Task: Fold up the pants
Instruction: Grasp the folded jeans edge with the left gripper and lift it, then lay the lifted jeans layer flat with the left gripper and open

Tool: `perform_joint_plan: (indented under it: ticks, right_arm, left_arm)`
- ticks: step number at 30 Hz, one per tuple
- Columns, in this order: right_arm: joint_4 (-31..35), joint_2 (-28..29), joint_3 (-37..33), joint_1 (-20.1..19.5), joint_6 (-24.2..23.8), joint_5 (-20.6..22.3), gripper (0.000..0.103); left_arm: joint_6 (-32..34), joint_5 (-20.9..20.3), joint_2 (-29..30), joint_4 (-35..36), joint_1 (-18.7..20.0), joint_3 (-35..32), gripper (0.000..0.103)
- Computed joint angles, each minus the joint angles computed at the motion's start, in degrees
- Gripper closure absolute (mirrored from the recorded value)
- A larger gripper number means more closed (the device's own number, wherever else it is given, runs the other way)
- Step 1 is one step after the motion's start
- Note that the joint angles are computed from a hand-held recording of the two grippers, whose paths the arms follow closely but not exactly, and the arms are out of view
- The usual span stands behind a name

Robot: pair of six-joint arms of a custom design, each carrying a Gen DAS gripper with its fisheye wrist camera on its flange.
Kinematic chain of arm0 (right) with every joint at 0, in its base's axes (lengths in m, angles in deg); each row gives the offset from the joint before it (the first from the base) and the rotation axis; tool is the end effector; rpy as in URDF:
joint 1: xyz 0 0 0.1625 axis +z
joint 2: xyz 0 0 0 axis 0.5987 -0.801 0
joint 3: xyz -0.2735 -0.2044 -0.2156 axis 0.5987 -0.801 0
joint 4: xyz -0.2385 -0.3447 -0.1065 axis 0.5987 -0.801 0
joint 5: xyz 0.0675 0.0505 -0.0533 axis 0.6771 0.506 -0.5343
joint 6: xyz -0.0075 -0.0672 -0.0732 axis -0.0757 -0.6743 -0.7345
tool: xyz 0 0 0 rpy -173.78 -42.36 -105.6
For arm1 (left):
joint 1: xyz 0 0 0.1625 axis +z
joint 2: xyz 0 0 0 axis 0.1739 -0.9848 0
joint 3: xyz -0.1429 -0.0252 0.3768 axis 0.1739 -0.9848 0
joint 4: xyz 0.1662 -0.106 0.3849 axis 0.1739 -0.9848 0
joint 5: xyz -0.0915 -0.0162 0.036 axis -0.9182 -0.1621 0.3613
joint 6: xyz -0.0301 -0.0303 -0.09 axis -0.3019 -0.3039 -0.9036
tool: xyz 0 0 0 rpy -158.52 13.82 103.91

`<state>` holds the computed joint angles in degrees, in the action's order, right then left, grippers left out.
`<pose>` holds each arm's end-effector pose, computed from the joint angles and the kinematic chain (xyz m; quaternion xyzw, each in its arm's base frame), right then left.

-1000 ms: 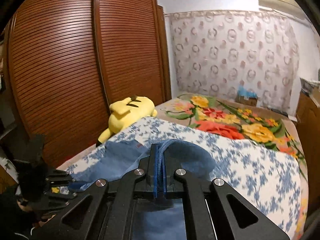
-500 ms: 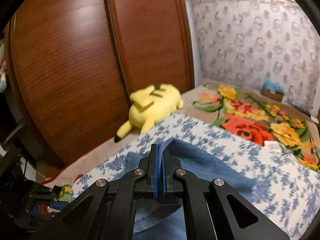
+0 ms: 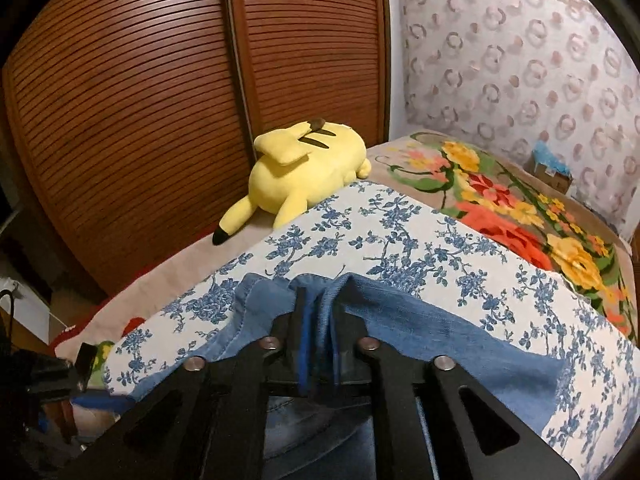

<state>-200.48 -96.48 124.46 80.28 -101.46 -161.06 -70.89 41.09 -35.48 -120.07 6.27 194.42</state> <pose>0.3788 -0.4896 0.1986 0.5399 -0.8090 0.1993 0.1195 -0.1806 -0.2771 0.1624 0.1038 0.8717 -0.3927 0.2741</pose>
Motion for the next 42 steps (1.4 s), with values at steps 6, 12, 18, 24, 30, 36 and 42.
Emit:
perform_joint_plan:
  ticks: [6,12,18,24,30,36,42]
  right_arm:
    - [-2.0,-2.1,2.5,-0.5,-0.5,1.7,0.058]
    - [-1.8,-6.2,4.5,-1.7,0.0,3.1,0.052]
    - [-6.7,-9.3,8.1,-3.1,-2.6,1.6,0.052]
    - [-10.6,-8.4,10.0,-4.8,-4.0,-3.5,0.052]
    - [-12.6,-2.7,8.0,-3.7,-4.7,-8.1,0.052]
    - [-12.0,3.1,3.9,-0.4,-7.9,-10.1,0.052]
    - [-8.9,6.8,-0.1,2.2,-6.6,-7.2,0.052]
  left_arm:
    - [1.5,1.5,1.7,-3.7,-0.6,0.1,0.048]
    - [7.3,1.1,6.7,-11.9,0.3,-0.6,0.048]
    - [11.0,0.0,10.5,-17.4,0.9,-1.1,0.048]
    - [16.8,-1.9,13.7,-26.0,2.3,-0.5,0.048]
    - [15.7,-1.8,15.7,-23.3,4.0,-1.4,0.056]
    - [11.4,-1.3,12.1,-18.7,4.4,0.1,0.056]
    - [6.8,-0.9,6.4,-12.0,3.2,1.6,0.056]
